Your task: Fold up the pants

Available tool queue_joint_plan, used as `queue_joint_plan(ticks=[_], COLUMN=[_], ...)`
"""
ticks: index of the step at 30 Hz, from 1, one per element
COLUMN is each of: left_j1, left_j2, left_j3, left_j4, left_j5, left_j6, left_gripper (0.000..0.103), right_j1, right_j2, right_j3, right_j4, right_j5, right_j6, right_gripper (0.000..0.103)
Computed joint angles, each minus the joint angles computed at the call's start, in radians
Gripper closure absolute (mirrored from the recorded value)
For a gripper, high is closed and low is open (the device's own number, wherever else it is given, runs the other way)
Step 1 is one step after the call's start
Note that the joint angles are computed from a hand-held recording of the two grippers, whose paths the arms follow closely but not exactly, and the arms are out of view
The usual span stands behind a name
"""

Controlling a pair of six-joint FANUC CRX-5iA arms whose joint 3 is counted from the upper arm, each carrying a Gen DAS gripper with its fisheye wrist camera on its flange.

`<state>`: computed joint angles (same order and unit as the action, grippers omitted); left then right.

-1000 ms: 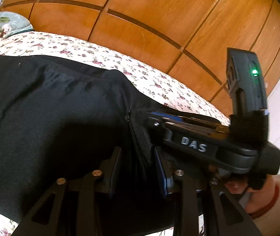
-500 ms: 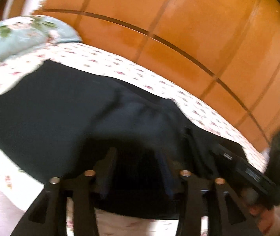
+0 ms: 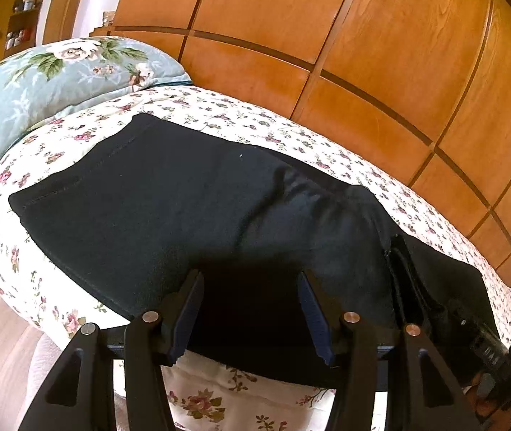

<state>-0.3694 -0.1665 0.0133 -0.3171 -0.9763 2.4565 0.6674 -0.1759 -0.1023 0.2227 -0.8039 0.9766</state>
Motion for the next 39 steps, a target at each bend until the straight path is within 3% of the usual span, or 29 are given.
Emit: queue_joint_plan(ticks=[3, 9, 14, 16, 20, 26, 32, 34, 36, 39], left_j1=[-0.009, -0.03, 0.016, 0.027, 0.124, 0.362, 0.367, 0.385, 0.369, 0.374], left_j2=[-0.007, -0.037, -0.106, -0.148, -0.234, -0.32, -0.304, -0.303, -0.262, -0.256], left_j3=[0.011, 0.02, -0.043, -0.077, -0.18, -0.384, -0.363, -0.374, -0.319, -0.317], left_j4=[-0.029, -0.139, -0.147, -0.178, -0.106, 0.226, 0.203, 0.224, 0.186, 0.221], left_j5=[-0.033, -0.118, -0.117, -0.118, -0.045, 0.167, 0.19, 0.225, 0.156, 0.171], left_j6=[0.028, 0.114, 0.2, 0.294, 0.393, 0.21, 0.176, 0.14, 0.151, 0.104], left_gripper=[0.048, 0.048, 0.048, 0.048, 0.044, 0.043, 0.043, 0.053, 0.073, 0.088], right_j1=[0.027, 0.014, 0.017, 0.018, 0.02, 0.016, 0.015, 0.017, 0.018, 0.018], right_j2=[-0.005, -0.015, -0.015, -0.015, -0.014, -0.008, -0.008, -0.008, -0.009, -0.009], right_j3=[-0.028, -0.034, -0.038, -0.04, -0.039, -0.027, -0.028, -0.031, -0.033, -0.032], right_j4=[0.076, 0.049, 0.06, 0.063, 0.066, 0.054, 0.057, 0.064, 0.067, 0.067], right_j5=[0.005, 0.026, 0.028, 0.029, 0.026, 0.016, 0.019, 0.02, 0.02, 0.02], right_j6=[-0.031, -0.038, -0.054, -0.055, -0.062, -0.061, -0.058, -0.062, -0.064, -0.062], right_gripper=[0.047, 0.047, 0.047, 0.047, 0.047, 0.047, 0.047, 0.047, 0.047, 0.047])
